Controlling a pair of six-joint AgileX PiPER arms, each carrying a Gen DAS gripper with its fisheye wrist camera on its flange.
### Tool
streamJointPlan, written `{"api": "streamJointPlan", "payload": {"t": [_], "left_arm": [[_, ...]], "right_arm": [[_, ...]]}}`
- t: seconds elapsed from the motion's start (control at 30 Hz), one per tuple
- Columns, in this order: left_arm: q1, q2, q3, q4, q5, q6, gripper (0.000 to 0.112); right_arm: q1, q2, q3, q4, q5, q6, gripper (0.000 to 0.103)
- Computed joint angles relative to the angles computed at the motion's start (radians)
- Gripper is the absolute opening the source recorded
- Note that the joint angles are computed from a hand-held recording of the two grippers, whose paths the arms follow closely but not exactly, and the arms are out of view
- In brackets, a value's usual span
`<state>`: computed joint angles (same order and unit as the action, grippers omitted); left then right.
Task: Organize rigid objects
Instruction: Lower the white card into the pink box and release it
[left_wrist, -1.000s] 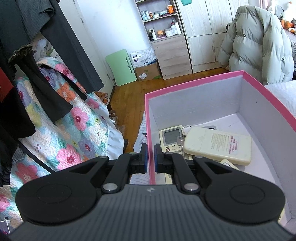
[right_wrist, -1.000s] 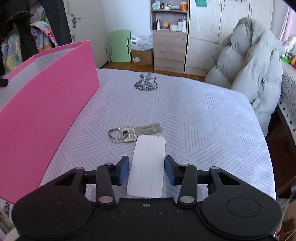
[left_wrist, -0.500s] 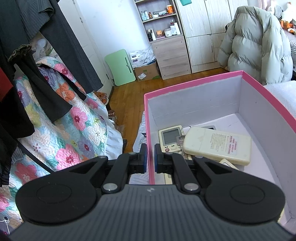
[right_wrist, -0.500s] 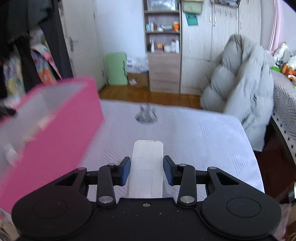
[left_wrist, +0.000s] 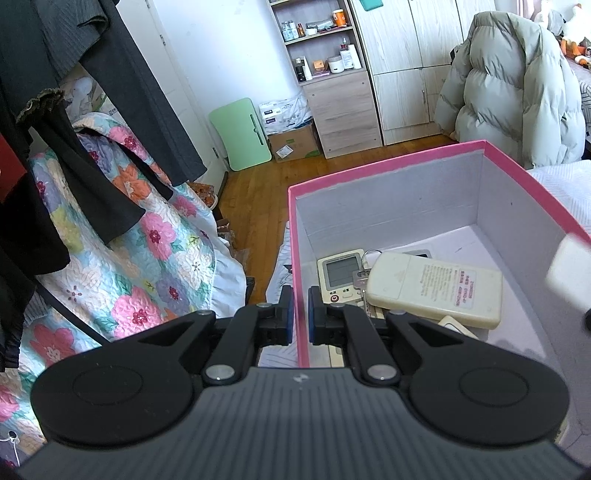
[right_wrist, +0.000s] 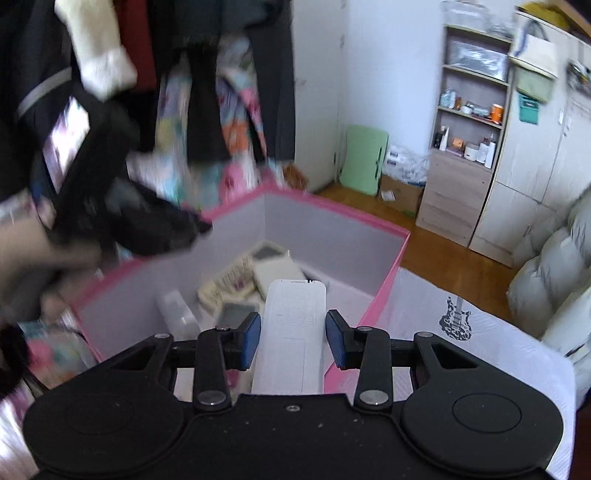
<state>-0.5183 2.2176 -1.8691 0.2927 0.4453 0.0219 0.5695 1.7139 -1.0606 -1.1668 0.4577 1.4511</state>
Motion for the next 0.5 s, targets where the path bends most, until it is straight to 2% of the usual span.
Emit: {"api": "streamJointPlan", "payload": {"t": [0.07,0.17,0.2,0.27,0.37,0.5], "left_arm": [[0.003,0.0,-0.001,-0.017,0.0,0.014,0.006],[0.007,-0.001,-0.001,-0.032,0.0,0.026,0.006],[0.008,0.0,-0.004,-0.037,0.001,0.029,0.006],[0.009,0.0,-0.004,-0.044,0.0,0.034,0.006],[0.011,0.0,-0.004,-0.05,0.0,0.039,0.006],[0.013,0.002,-0.007,-0.064,0.0,0.038,0.006]], "right_arm": [[-0.006,0.014,-0.01,0.058,-0.012,-0.064,0.044],[0.023,0.044,-0.031,0.021,0.047,-0.058,0.043],[0.038,0.045,-0.025,-0.04,0.08,0.0,0.043],[0.058,0.021,0.007,-0.131,0.099,0.115,0.057],[0.031,-0.061,0.098,-0.233,0.081,0.288,0.059],[-0.018,-0.132,0.215,-0.299,0.112,0.51,0.061]]}}
